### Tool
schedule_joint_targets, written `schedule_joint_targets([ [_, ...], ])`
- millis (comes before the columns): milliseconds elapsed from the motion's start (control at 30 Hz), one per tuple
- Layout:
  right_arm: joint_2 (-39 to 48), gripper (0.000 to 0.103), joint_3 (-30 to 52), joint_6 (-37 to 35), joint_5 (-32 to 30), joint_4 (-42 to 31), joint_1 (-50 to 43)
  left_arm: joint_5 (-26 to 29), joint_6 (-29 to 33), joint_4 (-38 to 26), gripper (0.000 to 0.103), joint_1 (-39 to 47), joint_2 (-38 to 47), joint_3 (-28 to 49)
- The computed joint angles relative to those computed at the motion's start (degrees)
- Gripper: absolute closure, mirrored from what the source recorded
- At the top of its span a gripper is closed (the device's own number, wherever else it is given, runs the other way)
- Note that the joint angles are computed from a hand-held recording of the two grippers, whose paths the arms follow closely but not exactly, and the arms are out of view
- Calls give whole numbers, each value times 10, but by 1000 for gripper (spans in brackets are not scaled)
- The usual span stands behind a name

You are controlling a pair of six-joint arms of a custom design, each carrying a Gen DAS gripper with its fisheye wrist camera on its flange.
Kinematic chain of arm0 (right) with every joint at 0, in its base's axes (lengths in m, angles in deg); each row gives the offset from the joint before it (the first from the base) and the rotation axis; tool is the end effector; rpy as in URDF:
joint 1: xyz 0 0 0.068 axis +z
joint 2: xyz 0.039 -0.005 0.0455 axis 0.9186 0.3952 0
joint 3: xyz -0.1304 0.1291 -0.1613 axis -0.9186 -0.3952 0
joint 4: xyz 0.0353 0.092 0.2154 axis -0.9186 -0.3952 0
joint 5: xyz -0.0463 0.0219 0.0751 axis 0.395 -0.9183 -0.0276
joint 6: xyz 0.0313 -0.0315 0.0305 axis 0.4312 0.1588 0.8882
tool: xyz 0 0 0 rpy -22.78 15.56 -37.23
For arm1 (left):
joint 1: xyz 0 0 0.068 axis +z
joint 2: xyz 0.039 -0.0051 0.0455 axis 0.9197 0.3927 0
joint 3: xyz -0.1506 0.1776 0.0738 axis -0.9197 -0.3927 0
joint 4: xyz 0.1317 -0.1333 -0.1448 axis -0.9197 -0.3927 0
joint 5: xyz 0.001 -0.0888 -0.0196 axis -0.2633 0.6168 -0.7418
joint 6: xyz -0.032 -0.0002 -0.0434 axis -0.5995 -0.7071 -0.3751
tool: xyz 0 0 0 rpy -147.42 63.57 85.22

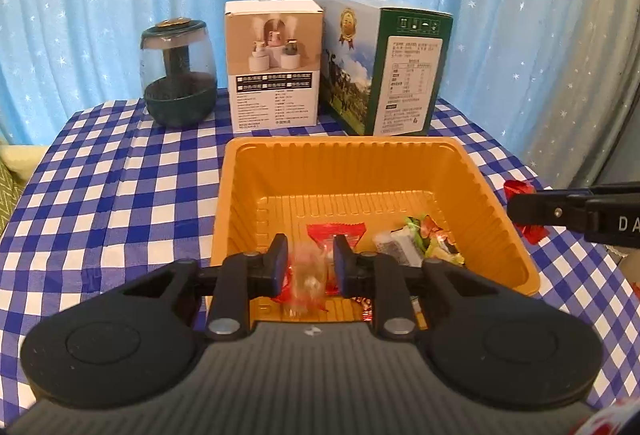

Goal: Organize snacks
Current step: 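Carry both candies into the orange tray and open both tools, then move both tools back from the tray to the last two candies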

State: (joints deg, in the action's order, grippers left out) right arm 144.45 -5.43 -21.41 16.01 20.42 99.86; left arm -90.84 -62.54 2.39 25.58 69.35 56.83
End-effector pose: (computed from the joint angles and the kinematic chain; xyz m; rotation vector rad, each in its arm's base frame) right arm 0.2607 0.1785 0.1212 -0.5574 2.2828 0.6155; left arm 0.1731 -0.1251 0.0869 -0.2306 2.2653 0.0286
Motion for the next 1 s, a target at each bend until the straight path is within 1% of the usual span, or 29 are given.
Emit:
schedule_joint_targets([
  [133, 12, 83, 4, 2, 2, 3, 0, -8, -22, -12, 80, -1, -33, -26],
  [400, 33, 83, 29, 16, -3, 0, 11, -42, -69, -81, 80, -31, -120, -57],
  [500, 52, 82, 57, 10, -9, -8, 21, -51, -82, -107, 80, -47, -141, -58],
  [567, 71, 82, 82, 4, -24, -20, 24, -59, -96, -126, 80, -57, -145, -55],
  [600, 78, 79, 92, 4, -32, -26, 24, -63, -105, -136, 80, -63, -149, -54],
  [633, 81, 74, 95, 9, -34, -27, 24, -68, -116, -148, 80, -71, -154, -55],
  [667, 78, 58, 93, 15, -33, -24, 23, -74, -129, -159, 80, -81, -157, -55],
  [700, 71, 49, 83, 22, -32, -14, 22, -81, -142, -171, 79, -91, -161, -55],
  [833, 30, 49, 28, 40, -29, 20, 9, -112, -221, -236, 79, -150, -164, -44],
  [933, -13, 49, -30, 54, -26, 40, -4, -138, -306, -295, 77, -209, -151, -27],
  [1000, -49, 49, -77, 61, -23, 50, -12, -155, -380, -347, 76, -256, -133, -7],
])
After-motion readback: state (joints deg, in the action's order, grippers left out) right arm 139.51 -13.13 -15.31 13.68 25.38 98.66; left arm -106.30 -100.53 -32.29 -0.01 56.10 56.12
